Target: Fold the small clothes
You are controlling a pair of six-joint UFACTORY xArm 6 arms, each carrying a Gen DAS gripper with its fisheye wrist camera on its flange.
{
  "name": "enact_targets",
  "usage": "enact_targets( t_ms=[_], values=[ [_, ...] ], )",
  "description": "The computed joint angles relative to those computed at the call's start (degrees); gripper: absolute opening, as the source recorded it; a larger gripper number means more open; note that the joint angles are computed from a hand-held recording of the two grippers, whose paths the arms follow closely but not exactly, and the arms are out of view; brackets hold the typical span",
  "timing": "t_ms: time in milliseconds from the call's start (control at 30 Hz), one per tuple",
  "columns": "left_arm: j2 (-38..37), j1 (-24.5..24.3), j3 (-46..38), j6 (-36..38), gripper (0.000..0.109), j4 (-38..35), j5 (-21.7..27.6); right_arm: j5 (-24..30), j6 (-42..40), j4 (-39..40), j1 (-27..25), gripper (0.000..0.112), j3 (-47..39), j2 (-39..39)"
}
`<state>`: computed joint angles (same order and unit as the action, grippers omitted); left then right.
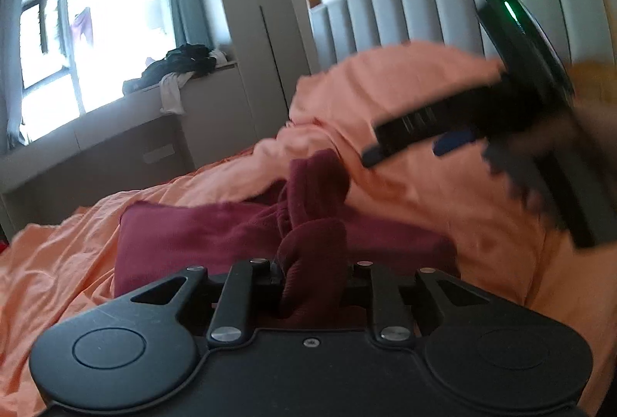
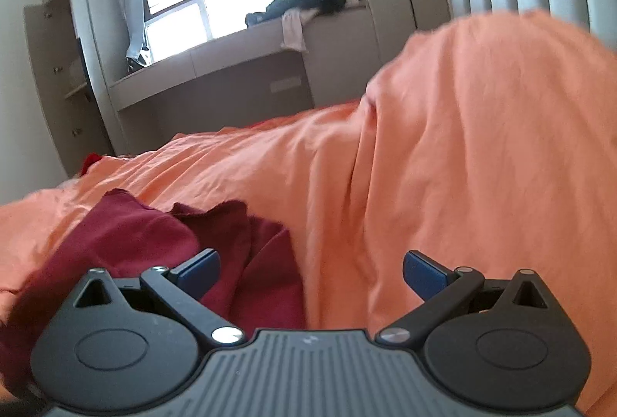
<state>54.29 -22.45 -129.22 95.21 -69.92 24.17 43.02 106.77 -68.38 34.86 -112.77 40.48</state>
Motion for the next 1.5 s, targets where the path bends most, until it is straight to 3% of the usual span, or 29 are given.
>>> enact_targets(
  t_ms=[133, 300, 533, 633, 733, 900, 1000, 1033, 1100, 1167, 1367, 1500],
  values=[
    [-1.32, 0.26, 2.83, 3.27, 0.037, -2.59, 0.44, -8.57, 5.82, 0.3, -2.17, 0.103, 3.08, -1.18],
    [-5.38, 0.89, 8.39, 7.45, 0.078, -6.61, 2.81, -18.3, 13.99, -0.48, -5.01, 0.103, 1.68, 0.84],
    [-8.94, 0.14, 13.3, 15.74, 0.084, -10.72, -1.22, -32.44, 31.87, -9.43, -8.54, 0.103, -7.67, 8.22],
    [-9.72, 0.45, 13.84, 16.25, 0.084, -11.62, -1.02, -35.68, 33.37, -10.33, -9.13, 0.097, -13.61, 12.25],
    [-10.07, 0.47, 14.02, 15.99, 0.08, -11.11, -0.75, -37.24, 24.14, -0.98, -9.17, 0.084, -18.22, 16.19],
    [-11.12, 0.26, 15.52, 16.58, 0.051, -10.08, -0.5, -34.2, 3.83, 18.76, -7.76, 0.063, -21.83, 20.05],
    [-11.11, -0.07, 15.65, 16.91, 0.036, -10.14, -1.23, -32.81, -3.54, 26.53, -7.15, 0.038, -25.06, 22.69],
    [-11.09, -0.17, 15.62, 17.47, 0.033, -10.66, -1.46, -33.35, -3.07, 26.22, -7.26, 0.027, -24.9, 22.74],
    [-11.04, -0.38, 15.47, 18.13, 0.026, -11.5, -1.99, -34.05, -0.8, 23.89, -7.39, 0.02, -25.6, 23.21],
    [-11.07, -0.52, 15.24, 18.09, 0.022, -11.69, -2.05, -34.36, 6.58, 14.97, -7.77, 0.009, -24.7, 21.98],
    [-10.34, -1.54, 13.1, 18.36, 0.02, -12.4, -2.04, -28.75, 17.9, -7.63, -7.04, 0.007, -23.3, 17.35],
    [-9.52, -2.67, 12.07, 17.63, 0.02, -11.77, -1.59, -24.13, 21.18, -15.65, -6.29, 0.007, -17.35, 12.15]
  ],
)
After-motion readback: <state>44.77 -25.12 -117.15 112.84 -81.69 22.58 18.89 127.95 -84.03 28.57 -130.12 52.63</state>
